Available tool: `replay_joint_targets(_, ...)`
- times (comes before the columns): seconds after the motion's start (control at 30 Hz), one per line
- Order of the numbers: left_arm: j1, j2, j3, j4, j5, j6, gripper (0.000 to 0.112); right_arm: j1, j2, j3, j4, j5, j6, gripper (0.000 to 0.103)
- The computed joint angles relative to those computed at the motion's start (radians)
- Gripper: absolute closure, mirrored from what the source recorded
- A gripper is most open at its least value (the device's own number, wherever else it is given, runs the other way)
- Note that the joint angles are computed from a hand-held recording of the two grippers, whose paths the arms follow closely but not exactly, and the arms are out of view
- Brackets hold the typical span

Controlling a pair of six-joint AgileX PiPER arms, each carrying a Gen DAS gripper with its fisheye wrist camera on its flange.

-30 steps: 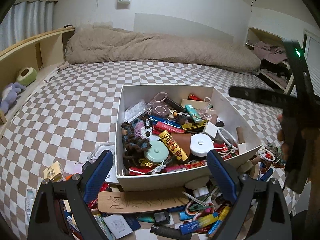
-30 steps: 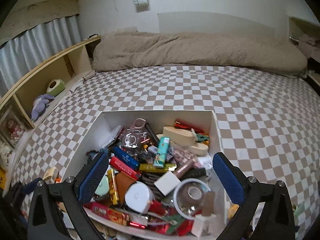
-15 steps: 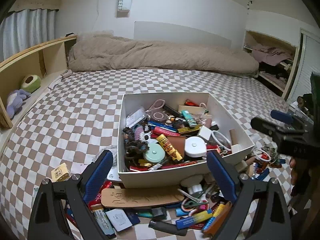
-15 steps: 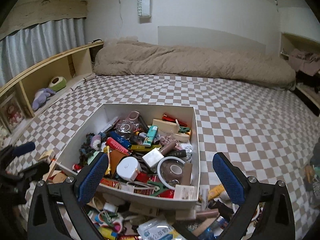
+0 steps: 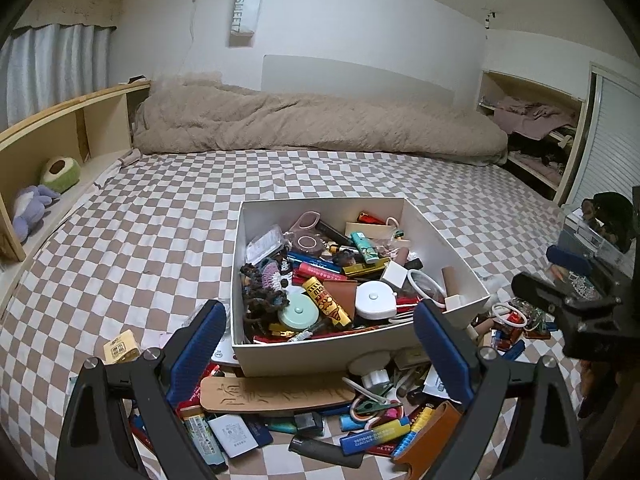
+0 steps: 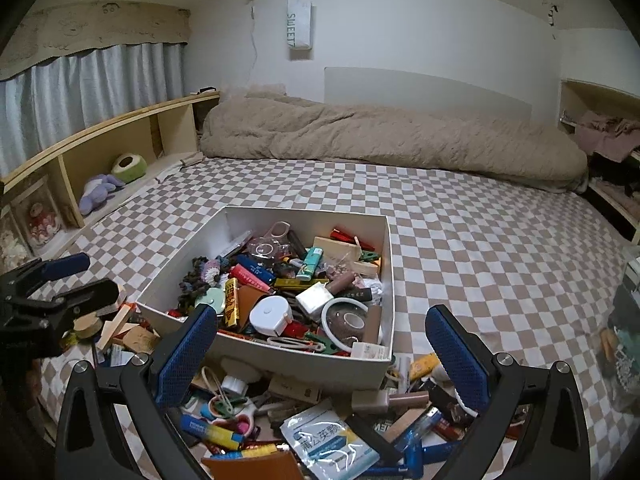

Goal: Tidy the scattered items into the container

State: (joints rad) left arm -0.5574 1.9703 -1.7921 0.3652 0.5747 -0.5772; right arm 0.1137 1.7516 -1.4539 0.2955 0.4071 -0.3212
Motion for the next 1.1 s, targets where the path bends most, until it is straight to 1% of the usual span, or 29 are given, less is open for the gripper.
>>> replay_joint_targets(0.07,0.000,0.001,-0.002,-0.009,0.001,0.012,0.017,0.000,-0.004,0.016,0.008,-0.010,-0.009,0.000)
replay_joint_targets(0.17,-0.011,0.005,-0.003,0.038,0.014,-0.020,0.017,-0.006,-0.003,0.025,0.054,-0.008,-0.057,0.000)
replay_joint_targets(0.33,-0.016,0.010,0.001,0.068,0.014,-0.035,0.016,-0.011,0.003,0.035,0.062,-0.013,-0.057,0.000)
replay_joint_targets(0.47,-0.021,0.016,-0.002,0.091,0.018,-0.052,0.016,-0.002,-0.002,0.047,0.026,-0.024,-0.025,0.000)
replay_joint_targets(0.67,-0.023,0.016,0.004,0.121,0.023,-0.079,0.016,0.001,-0.001,0.052,0.016,-0.029,-0.016,0.000)
replay_joint_targets(0.93,-0.026,0.022,-0.001,0.134,0.030,-0.085,0.016,0.001,0.000,0.050,0.031,-0.027,-0.033,0.000)
replay_joint_targets(1.1,-0.025,0.019,0.012,0.141,0.021,-0.095,0.016,0.001,0.005,0.044,0.029,-0.021,-0.028,0.000)
